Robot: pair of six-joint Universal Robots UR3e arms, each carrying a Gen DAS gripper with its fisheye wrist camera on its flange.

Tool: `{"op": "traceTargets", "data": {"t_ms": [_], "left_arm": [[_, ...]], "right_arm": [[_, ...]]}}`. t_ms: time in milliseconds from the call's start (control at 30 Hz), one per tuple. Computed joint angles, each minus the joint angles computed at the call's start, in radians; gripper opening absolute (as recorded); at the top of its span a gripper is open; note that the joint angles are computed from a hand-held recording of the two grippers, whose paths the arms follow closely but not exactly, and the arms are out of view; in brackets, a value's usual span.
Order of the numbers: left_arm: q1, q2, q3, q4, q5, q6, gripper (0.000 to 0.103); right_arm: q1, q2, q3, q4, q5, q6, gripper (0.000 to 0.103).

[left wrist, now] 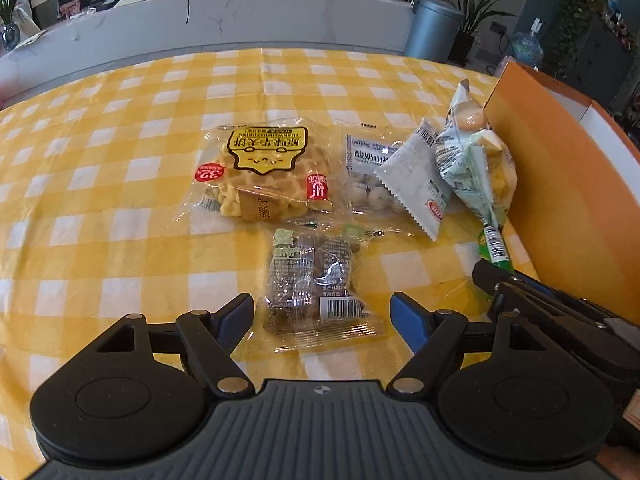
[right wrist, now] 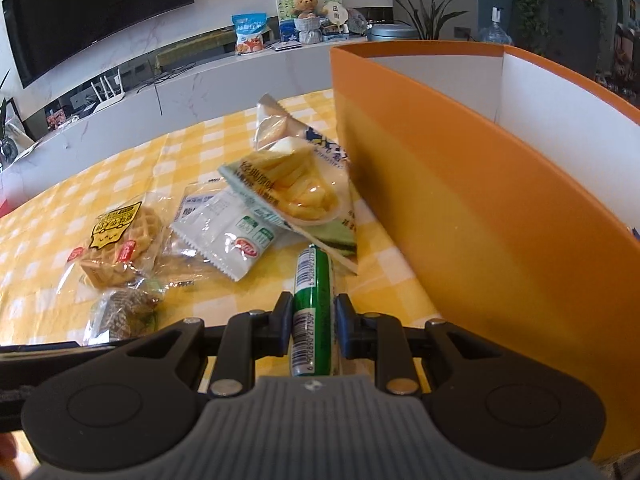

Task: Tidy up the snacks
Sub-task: 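Close the right gripper on the green tube-shaped snack and lift it, then grasp the small clear bag of brown candies with the left gripper while the right holds the green tube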

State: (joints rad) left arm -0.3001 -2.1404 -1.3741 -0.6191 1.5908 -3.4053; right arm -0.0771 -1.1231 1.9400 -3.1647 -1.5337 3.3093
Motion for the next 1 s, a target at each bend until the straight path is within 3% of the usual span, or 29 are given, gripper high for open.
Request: {"op": "traceTargets", "data": {"t_ms": [233,300,500,767,833,900,967,1000], "left_arm": [[-0.043,-0.089,0.108,-0.018,0.096,0.025,0.093],[-0.066,-0.129,0.166,-0.041,0.149,0.041,0.099],[-0.064,-0.2,0.289,-0.112,0.178,-0.021,0.103],[-0.055,-0.169,0.176,0.02,0.173,-0.012,0.103],[-0.057,-0.146,0.136,0.041,0.174,-0.012,0.096],[-0.064,-0.126,0.109,0.054,0.18,-0.015,0.073],[-0.066,-0.113,0.1,0.046,0.177,-0.013,0.061],[-0.067,-0.105,0.092,0.04,0.177,-0.015,0.06]], "right_arm": [[-0.018,-0.011,0.008,0.01,0.032,0.015,0.02],[-0.023,-0.012,0.007,0.015,0.039,0.017,0.02],[-0.039,-0.019,0.014,0.024,0.068,0.026,0.02],[-0.04,-0.019,0.011,0.034,0.077,0.022,0.02],[-0.038,-0.018,0.011,0.032,0.074,0.019,0.02],[-0.033,-0.016,0.008,0.032,0.068,0.017,0.02],[-0.03,-0.015,0.006,0.032,0.064,0.016,0.02],[-0.03,-0.015,0.006,0.032,0.064,0.016,0.02]]}}
